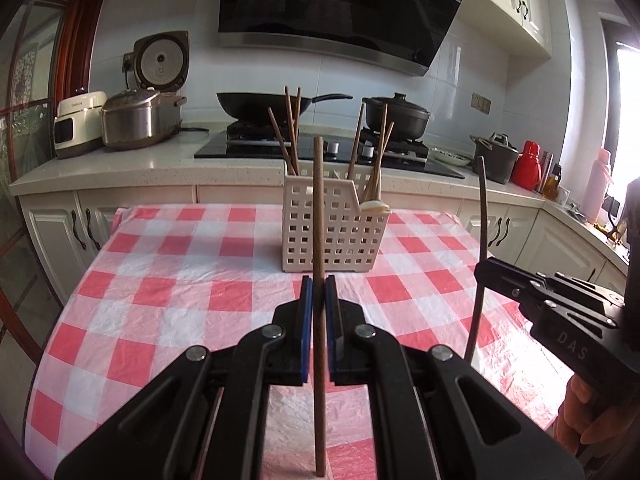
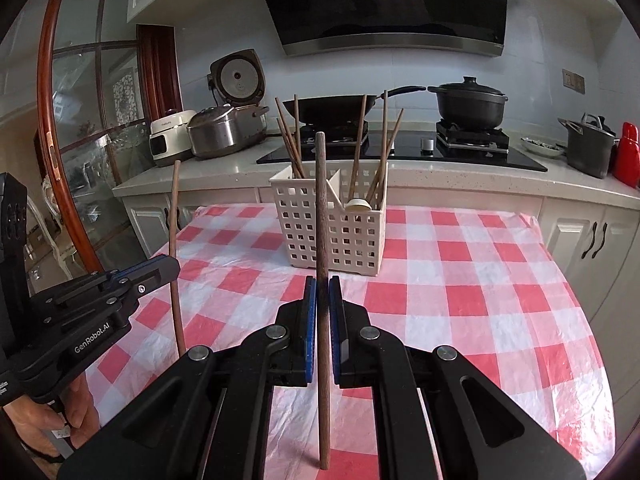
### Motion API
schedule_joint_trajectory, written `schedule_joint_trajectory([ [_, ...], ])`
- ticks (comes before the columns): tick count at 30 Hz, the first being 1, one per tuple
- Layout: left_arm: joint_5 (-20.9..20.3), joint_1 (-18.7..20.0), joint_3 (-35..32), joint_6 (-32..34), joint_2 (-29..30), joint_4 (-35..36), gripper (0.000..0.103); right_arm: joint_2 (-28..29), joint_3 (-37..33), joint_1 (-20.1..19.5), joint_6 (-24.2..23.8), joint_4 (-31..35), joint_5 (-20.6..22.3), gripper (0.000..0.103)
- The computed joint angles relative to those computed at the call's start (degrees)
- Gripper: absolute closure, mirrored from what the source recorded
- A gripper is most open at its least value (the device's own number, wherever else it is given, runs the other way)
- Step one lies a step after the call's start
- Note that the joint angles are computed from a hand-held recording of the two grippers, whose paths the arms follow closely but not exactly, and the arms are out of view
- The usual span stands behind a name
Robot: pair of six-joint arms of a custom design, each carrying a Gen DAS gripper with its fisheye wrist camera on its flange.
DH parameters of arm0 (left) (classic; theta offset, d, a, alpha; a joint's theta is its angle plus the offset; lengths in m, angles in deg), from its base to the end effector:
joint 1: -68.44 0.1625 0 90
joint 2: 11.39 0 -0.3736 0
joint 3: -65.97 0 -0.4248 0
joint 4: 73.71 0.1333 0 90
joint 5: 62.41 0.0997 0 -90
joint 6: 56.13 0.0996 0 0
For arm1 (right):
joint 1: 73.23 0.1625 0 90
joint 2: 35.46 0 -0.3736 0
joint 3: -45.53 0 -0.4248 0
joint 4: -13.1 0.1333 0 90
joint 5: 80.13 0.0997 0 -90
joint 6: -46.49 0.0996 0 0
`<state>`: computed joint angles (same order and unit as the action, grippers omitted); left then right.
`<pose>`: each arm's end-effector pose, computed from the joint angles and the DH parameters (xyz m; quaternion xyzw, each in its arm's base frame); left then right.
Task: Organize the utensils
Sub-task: 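Lift both chopsticks upright and carry them toward the white basket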
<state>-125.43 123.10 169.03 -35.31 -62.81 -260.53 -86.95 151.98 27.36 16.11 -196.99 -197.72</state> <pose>-0.2187 -0.6170 0.1296 0.3435 0.8343 -0.3978 0.1664 0.1957 -0.5723 0.1604 0.1662 -0.8116 0.4804 0.2878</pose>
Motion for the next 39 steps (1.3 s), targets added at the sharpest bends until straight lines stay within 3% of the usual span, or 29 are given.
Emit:
schedule_joint_trajectory([
  [15, -0.12, -0.48, 2.65, 1.88, -2.07, -3.58, 0.097, 0.18, 0.95, 2.20, -2.36, -3.68, 2.07, 0.096],
  [25, -0.18, -0.77, 2.89, 4.38, -1.48, -6.88, 0.097, -0.27, 1.44, 1.68, -1.33, -3.78, 2.95, 0.097],
  [39, -0.33, -0.60, 0.50, 5.38, -0.36, -4.78, 0.097, 0.02, -0.52, 1.28, -1.36, -1.88, 4.00, 0.096],
])
